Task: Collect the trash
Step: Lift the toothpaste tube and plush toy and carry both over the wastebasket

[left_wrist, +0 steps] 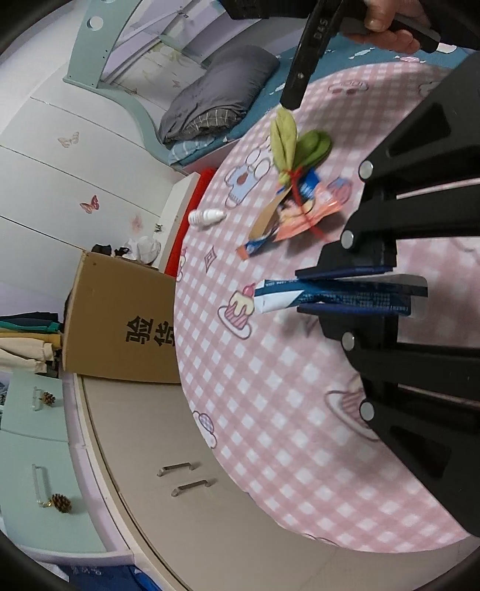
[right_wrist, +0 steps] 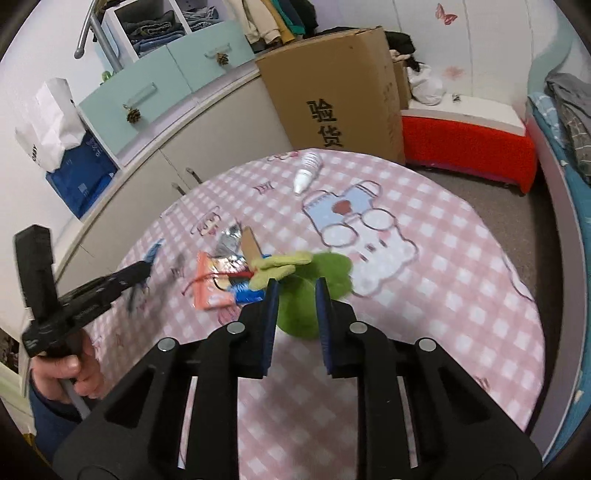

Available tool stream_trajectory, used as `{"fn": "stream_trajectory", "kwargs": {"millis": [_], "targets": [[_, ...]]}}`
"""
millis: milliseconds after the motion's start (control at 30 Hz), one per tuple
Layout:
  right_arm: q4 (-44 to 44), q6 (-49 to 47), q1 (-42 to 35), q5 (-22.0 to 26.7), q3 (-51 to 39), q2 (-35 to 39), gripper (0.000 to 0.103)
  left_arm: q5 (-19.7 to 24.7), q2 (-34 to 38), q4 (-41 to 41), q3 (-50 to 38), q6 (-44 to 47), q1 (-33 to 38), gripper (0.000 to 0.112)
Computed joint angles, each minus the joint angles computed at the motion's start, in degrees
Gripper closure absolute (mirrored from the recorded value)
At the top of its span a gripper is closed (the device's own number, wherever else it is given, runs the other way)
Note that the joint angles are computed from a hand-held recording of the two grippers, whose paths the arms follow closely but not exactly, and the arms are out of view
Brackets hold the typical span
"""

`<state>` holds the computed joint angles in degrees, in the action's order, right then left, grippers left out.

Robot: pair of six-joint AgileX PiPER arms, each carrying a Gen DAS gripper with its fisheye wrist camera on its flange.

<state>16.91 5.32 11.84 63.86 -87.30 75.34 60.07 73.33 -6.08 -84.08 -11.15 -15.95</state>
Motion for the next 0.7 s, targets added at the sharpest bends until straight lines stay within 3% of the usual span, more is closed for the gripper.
{"fn": "stream_trajectory", "kwargs": {"millis": [33,133,300,400,467,533,700], "targets": [[-0.3,0.1,0.1,-0.5,0.6,-0.5,0.032,0.1,-1.2,0.1,0.8,-0.6,-0.3,0.1],[-2.7,0.5,2.0,-2.0,-0.4,0.2,0.029,1.0,-3.4,1.4,1.6,-3.0,-1.9,0.1],[-8.4,0.8,6.8,-0.2,-7.1,10.0,0.03,2.2,-5.5,3.9,1.4,-6.2,-4.6,0.1],[-6.4,-0.9,7.4,-0.1,-7.8,13.1,0.068,3.2,-5.9,5.0,0.9,-6.9,-5.4,0.1],[-7.4,-0.3,8.3,-1.2,-6.2,12.2,0.078,3.6,-5.9,5.4,0.6,-7.2,-5.7,0.1],[-4.2,-1.8,6.7,-1.8,-4.0,10.4,0.084,3.6,-5.8,5.7,0.4,-7.8,-6.1,0.1],[5.8,-6.9,-0.6,-4.1,2.9,2.5,0.084,3.6,-4.6,8.0,-1.9,-11.2,-9.9,0.1]]}}
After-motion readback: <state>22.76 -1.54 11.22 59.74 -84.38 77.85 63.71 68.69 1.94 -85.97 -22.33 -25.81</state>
